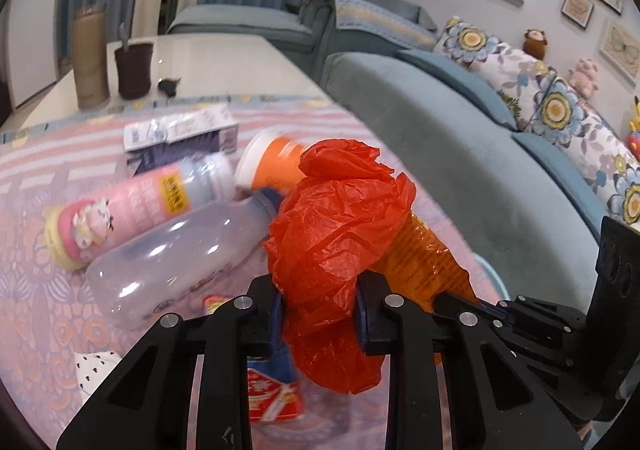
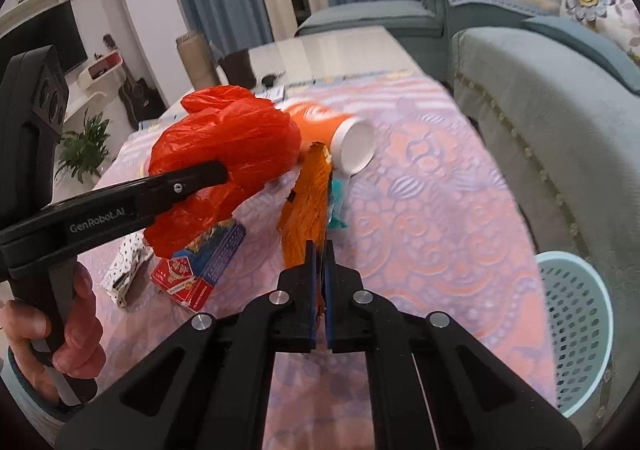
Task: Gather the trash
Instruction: 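Grasp the red plastic bag with the left tool while the right tool grasps the orange wrapper, then carry both items over the wastebasket and open both tools to drop them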
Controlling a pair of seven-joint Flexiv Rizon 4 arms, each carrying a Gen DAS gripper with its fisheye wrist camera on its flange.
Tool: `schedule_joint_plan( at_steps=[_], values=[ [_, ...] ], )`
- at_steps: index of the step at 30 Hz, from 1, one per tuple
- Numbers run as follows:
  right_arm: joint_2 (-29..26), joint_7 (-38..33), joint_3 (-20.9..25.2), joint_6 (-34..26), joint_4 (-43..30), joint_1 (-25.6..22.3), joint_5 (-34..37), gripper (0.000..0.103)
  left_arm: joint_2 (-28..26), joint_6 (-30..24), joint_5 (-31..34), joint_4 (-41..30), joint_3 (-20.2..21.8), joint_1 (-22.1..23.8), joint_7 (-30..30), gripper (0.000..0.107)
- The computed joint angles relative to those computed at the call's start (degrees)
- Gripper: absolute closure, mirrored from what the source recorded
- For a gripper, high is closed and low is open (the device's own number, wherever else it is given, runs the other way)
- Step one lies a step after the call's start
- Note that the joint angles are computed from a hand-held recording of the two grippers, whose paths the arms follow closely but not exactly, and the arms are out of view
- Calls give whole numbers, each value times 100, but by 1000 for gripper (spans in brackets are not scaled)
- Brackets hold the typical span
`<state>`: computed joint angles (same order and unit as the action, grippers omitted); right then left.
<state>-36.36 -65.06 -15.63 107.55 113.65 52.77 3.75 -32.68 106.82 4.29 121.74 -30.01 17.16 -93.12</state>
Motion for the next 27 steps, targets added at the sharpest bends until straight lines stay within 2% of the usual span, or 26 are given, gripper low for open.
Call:
schedule_joint_plan(
  at_steps=[5, 11, 14, 17, 23, 27],
  values=[
    [267, -158, -739, 336, 384, 636, 568, 102, 211, 196, 157, 20, -247, 26, -118, 82],
    [580, -558, -1169, 573, 724, 962, 1231, 102, 324, 190, 303, -177, -409, -177, -195, 82],
    [715, -810, -1580, 629, 911, 1288, 1642, 102, 325, 156, 318, -317, -421, -340, -174, 82],
    [840, -1003, -1848, 717, 1091, 1466, 1969, 102, 343, 104, 245, -491, -272, -663, -94, 82],
    [1043, -1278, -2415, 772, 1443, 1737, 2493, 102, 332, 8, -113, -927, 434, -1748, 121, 82],
    [1172, -1333, -2411, 930, 1667, 1550, 2700, 102, 231, -74, -340, -1206, 837, -2399, 306, 82]
  ],
)
